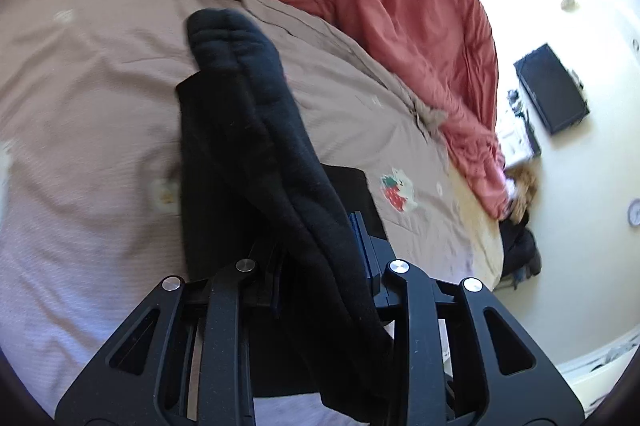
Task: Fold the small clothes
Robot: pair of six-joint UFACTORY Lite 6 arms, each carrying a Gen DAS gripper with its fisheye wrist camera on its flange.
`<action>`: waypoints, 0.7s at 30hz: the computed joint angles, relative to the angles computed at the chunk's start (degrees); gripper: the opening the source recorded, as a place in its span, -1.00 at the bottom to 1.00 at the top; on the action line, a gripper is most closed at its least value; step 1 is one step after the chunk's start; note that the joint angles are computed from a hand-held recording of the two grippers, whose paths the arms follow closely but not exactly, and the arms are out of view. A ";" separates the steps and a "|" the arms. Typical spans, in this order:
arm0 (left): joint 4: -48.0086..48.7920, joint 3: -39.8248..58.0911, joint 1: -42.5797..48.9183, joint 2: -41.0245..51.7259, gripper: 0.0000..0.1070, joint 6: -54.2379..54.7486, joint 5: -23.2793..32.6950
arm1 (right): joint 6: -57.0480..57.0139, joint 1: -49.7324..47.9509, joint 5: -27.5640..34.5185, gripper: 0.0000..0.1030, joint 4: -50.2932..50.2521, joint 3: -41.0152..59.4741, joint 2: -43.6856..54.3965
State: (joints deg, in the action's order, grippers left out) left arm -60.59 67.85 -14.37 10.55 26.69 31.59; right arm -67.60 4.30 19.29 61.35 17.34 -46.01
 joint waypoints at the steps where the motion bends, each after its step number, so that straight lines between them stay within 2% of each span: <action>1: 2.89 3.31 -2.24 2.44 -0.61 -4.07 -0.72 | -2.62 -4.48 3.41 -0.86 1.89 0.40 -0.13; 5: 14.16 14.57 -8.62 10.79 -0.62 -18.10 -1.61 | -10.80 -18.76 13.05 -0.86 6.53 2.02 1.60; 9: 28.94 29.44 -13.83 21.87 -0.62 -32.27 1.96 | -14.69 -31.02 20.34 -0.86 9.10 4.30 8.85; 12: 31.89 38.96 -15.63 30.69 -0.42 -36.24 6.09 | -13.77 -34.93 21.90 -0.85 9.26 5.86 16.77; 13: 29.49 39.85 -15.44 31.87 -0.19 -34.47 6.83 | -12.97 -36.42 22.86 -0.86 9.01 6.83 20.43; 14: 27.44 40.57 -15.37 32.75 -0.13 -33.11 7.12 | -12.15 -36.74 22.92 -0.85 8.93 7.00 22.15; 18: 24.93 34.04 -15.41 27.90 -0.13 -30.12 4.06 | -7.69 -40.50 25.25 -0.85 7.36 10.68 32.84; 21: 33.12 24.44 -15.81 19.30 -0.13 -35.42 -0.59 | -5.49 -41.87 27.05 -0.85 6.65 11.10 35.16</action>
State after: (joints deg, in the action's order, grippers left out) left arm -27.47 92.29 -30.19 29.85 -8.73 31.00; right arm -73.09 -37.57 46.34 68.00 28.44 -10.85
